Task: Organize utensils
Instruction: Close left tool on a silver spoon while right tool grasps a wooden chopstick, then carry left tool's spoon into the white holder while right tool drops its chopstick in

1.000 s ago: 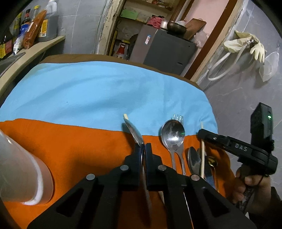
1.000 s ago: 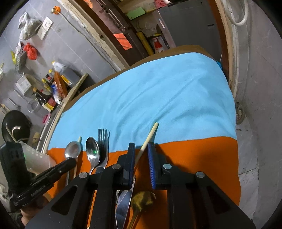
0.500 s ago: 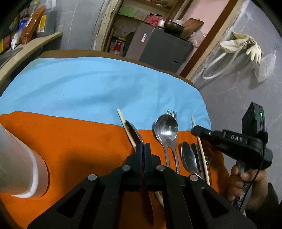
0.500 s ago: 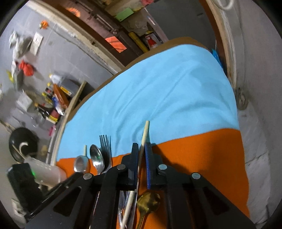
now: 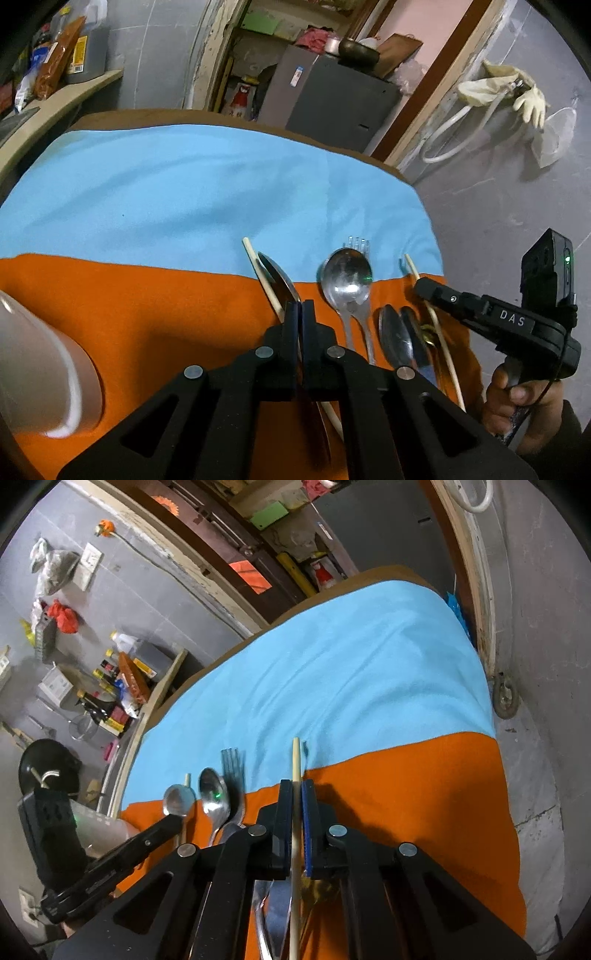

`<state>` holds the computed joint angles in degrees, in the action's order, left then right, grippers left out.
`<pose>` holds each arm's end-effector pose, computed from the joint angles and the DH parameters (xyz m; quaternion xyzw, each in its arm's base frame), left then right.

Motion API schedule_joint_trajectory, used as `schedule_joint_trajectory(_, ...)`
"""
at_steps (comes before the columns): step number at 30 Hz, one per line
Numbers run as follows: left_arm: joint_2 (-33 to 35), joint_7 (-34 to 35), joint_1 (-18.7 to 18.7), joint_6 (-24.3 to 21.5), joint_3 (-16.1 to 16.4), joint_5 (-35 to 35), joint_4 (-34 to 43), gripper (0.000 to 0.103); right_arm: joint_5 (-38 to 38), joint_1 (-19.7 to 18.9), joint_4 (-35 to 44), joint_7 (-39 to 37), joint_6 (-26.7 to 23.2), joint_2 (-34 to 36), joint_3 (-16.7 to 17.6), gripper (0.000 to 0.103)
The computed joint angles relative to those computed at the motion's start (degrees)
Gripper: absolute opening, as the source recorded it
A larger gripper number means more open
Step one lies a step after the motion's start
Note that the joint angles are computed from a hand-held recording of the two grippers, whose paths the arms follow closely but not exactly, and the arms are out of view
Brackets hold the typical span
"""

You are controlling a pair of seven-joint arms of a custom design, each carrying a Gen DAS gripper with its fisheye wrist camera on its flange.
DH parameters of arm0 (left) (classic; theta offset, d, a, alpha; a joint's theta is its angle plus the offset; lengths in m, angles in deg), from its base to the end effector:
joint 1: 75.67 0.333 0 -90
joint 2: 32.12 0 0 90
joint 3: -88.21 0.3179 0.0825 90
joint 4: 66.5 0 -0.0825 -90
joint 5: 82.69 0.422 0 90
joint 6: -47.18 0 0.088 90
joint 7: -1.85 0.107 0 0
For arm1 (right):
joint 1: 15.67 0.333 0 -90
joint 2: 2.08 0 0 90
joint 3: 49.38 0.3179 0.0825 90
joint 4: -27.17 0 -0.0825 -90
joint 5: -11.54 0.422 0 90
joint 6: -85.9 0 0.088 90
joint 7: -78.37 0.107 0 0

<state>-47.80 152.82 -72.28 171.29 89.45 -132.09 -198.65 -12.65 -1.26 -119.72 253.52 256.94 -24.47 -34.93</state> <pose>0.5163 0.0123 0.4652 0.4637 -0.8058 0.3679 0.0184 0.4105 0.2633 0.4637 -0.4393 0.8030 -0.0763 0.3955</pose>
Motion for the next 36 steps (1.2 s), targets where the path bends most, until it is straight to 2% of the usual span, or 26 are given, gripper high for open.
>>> schedule_joint_trajectory(3, -1.3, 2.1, -0.1, -0.3, 0.8, -2.1, -1.3, 0.000, -0.7, -0.9, -1.0, 1.2, 1.1, -1.1, 1.0, 0.003)
schedule_joint_trajectory(5, -2.5, 4.3, -0.2, -0.8, 1.7, -4.4, -2.1, 0.000, -1.9, -2.8, -1.8, 3.2, 2.7, -2.1, 3.0, 0.003)
schedule_joint_trajectory(8, -5.4, 8.6, -0.3, -1.2, 3.0, -8.4, -4.2, 0.000, -5.2, -8.5, -3.0, 7.8, 5.0, -5.0, 8.7, 0.003)
schedule_joint_trajectory(13, -10.4, 14.0, -0.8, -0.8, 4.6, -14.3, -7.4, 0.000, -9.1, -20.6, -4.4, 15.8, 8.3, -13.3, 21.2, 0.003)
schedule_joint_trajectory(18, -14.0, 16.2, -1.4, -1.0, 5.9, -17.7, -8.4, 0.000, -10.4, -26.4, -2.5, 18.4, 6.3, -19.8, 27.9, 0.003)
schedule_joint_trajectory(20, -14.9, 16.1, -1.6, -1.0, 6.3, -18.8, -8.4, 0.000, -11.4, -27.9, -0.9, 18.6, 5.1, -21.4, 29.5, 0.003)
schedule_joint_trajectory(24, -15.8, 15.9, -1.4, -2.0, 7.9, -20.1, -6.9, 0.000, -13.3, -33.7, 3.4, 19.8, 6.5, -23.8, 33.8, 0.003)
schedule_joint_trajectory(29, -15.5, 15.7, -0.2, -4.6, 10.3, -20.7, -3.6, 0.000, -12.1, -43.2, 10.3, 20.5, 9.9, -25.9, 40.2, 0.003)
schedule_joint_trajectory(36, -11.8, 16.6, 3.0, -7.0, 13.1, -22.7, 3.2, 0.000, -5.7, -56.7, 20.4, 20.0, 15.0, -29.6, 48.8, 0.003)
